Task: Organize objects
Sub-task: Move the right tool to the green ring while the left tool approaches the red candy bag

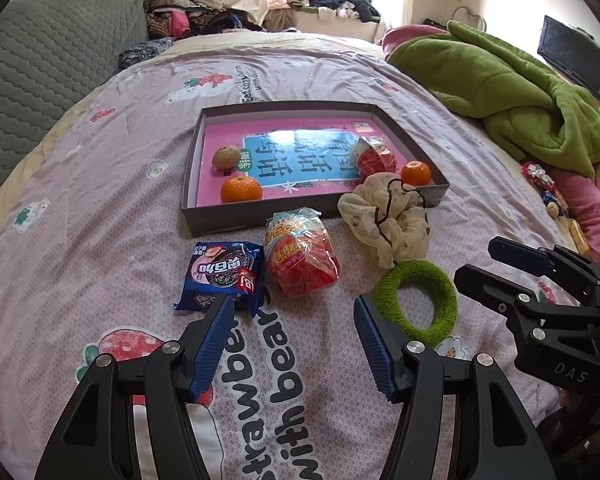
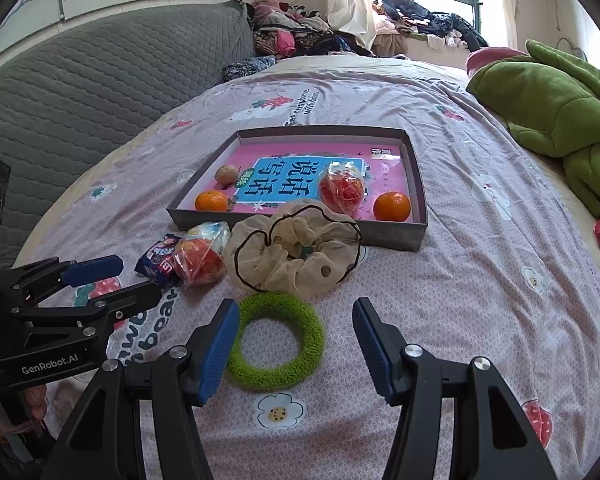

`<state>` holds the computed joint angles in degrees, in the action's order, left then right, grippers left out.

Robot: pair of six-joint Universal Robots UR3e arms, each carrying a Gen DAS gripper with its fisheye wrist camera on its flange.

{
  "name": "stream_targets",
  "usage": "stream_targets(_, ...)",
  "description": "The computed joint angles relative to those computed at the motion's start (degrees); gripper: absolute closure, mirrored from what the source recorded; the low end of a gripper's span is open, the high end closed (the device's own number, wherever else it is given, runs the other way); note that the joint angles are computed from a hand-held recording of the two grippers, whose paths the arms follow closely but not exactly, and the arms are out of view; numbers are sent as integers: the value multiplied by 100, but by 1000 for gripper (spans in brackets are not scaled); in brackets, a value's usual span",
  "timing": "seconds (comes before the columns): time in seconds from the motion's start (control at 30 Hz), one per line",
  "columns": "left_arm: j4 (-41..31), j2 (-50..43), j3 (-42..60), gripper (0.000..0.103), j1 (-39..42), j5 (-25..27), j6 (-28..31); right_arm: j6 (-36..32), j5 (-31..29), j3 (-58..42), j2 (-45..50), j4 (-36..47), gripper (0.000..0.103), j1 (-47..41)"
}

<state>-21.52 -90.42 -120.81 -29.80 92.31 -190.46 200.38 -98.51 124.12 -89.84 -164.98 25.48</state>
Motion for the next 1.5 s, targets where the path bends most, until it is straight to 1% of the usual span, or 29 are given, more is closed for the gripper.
stream_targets(0.27,117,-267,63,39,-118,98,-13,-60,126,37,133,18,45,-46)
stream_targets(0.77,129,-584,187,39,-157,187,-69,-81,94,11,272,138,45,-44)
stream_targets(1.0,341,-792,280,39,-205,383,-82,-95,60,-7,346,116,45,-24)
stream_targets(1.33,419,-1066,435,39,-125,378,-91,15,-30,10,479,101,45,-107)
stream_targets(1.5,578,-1238,500,39,-171,490,-75,10,-36,26,508,22,45,-103)
